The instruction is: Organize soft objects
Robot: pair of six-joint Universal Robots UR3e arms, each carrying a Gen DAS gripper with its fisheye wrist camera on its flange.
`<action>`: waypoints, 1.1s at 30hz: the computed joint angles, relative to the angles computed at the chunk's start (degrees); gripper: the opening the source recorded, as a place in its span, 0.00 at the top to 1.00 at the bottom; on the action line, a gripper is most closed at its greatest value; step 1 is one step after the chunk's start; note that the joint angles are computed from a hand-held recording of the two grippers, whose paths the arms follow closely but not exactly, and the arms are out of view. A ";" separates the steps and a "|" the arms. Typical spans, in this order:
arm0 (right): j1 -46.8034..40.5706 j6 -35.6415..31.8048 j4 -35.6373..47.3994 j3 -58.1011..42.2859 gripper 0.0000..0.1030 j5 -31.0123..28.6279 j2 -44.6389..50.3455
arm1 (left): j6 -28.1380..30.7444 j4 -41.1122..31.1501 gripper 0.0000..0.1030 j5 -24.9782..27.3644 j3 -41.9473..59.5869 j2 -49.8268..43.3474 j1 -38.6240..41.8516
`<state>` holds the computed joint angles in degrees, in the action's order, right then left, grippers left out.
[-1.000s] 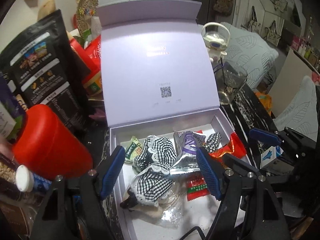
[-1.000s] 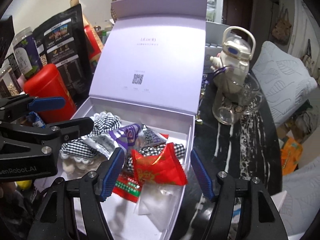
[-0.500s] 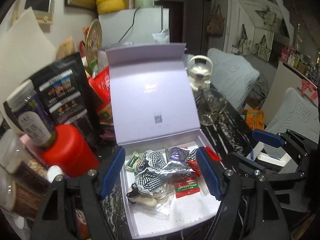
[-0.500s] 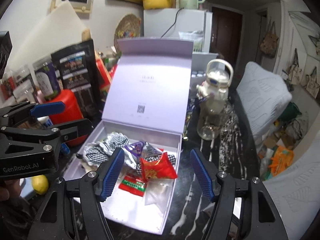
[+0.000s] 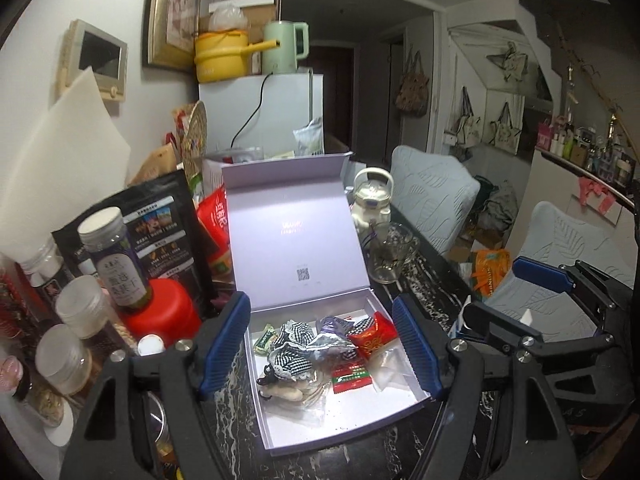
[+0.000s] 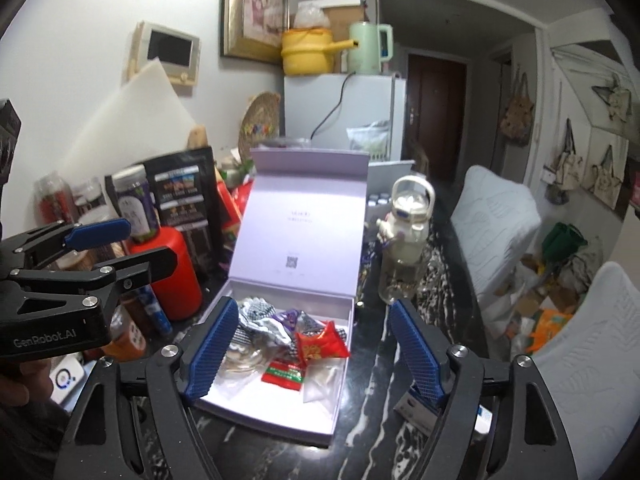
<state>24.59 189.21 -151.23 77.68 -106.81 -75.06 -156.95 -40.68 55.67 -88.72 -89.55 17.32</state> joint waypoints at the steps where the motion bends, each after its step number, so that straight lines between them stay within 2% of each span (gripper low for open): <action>1: 0.65 0.23 -0.84 1.07 0.21 -0.88 -1.09 | 0.29 -0.25 0.29 -0.68 -0.67 0.99 0.55; 6: 3.36 1.66 -4.34 5.54 0.15 -5.23 -5.26 | 1.50 -0.92 0.29 -2.77 -4.90 6.45 3.26; 10: 5.30 2.62 -6.10 8.50 0.13 -8.18 -7.94 | 2.13 0.08 0.28 -1.71 -7.88 9.08 3.82; 14: 7.37 3.72 -7.33 10.95 0.11 -11.29 -9.67 | 3.48 -0.84 0.28 -3.03 -11.08 11.85 5.67; 19: 8.98 5.92 -7.70 14.16 0.09 -12.92 -11.82 | 4.84 -0.71 0.28 -3.57 -14.96 14.55 7.36; 25: 12.63 8.69 -7.08 16.13 0.09 -18.21 -11.62 | 7.25 -2.40 0.28 -5.81 -20.02 18.14 9.78; 33: 15.48 13.52 -5.39 19.37 0.09 -20.63 -11.10 | 10.04 -4.35 0.28 -6.68 -25.49 21.55 11.18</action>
<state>40.07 202.73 -156.61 97.05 -127.44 -86.16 -146.91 -45.04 48.99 -114.21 -68.00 28.50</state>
